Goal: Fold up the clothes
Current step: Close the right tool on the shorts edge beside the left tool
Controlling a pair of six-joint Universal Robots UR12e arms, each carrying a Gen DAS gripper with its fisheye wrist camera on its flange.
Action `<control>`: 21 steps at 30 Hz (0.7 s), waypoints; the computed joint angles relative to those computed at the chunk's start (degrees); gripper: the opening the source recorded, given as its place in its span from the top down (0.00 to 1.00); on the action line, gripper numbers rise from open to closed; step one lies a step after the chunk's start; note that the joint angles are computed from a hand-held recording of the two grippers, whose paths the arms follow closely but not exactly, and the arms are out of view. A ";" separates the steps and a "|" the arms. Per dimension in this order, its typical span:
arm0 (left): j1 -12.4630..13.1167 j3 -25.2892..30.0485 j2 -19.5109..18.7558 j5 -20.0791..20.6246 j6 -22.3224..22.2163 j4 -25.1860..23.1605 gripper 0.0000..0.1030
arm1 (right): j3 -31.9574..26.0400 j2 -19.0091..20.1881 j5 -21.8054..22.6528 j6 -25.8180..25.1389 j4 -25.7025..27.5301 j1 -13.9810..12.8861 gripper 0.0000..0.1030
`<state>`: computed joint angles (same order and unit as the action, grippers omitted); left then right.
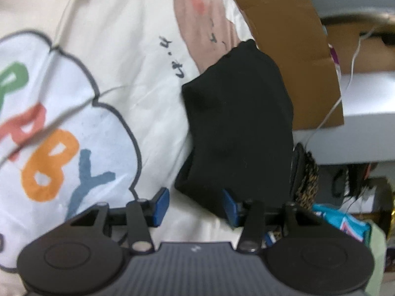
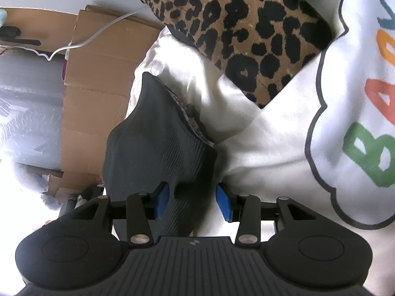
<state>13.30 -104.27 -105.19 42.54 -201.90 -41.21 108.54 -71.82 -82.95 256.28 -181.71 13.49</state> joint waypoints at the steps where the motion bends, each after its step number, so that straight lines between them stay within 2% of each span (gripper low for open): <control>1: 0.10 -0.49 -0.34 -0.81 -1.40 2.00 0.49 | 0.01 0.09 0.05 0.19 -0.17 0.01 0.53; 5: 0.64 -1.71 -1.74 -4.48 -4.61 7.45 0.49 | 0.21 0.39 0.23 1.19 -0.87 0.08 0.53; 9: 1.24 -1.63 -3.31 -8.51 -6.13 8.71 0.49 | 0.35 0.56 0.44 1.69 -1.41 0.12 0.53; 12: 1.24 -1.03 -4.45 -10.41 -5.41 8.72 0.49 | 0.38 0.81 0.68 1.91 -1.92 0.08 0.53; 16: 0.91 0.97 -5.53 -11.40 -0.50 4.66 0.49 | 0.23 1.26 0.58 2.18 -2.60 0.08 0.53; 21: 0.80 4.44 -6.30 -12.33 7.14 -4.23 0.45 | 0.10 1.94 -1.58 3.31 -4.50 0.54 0.53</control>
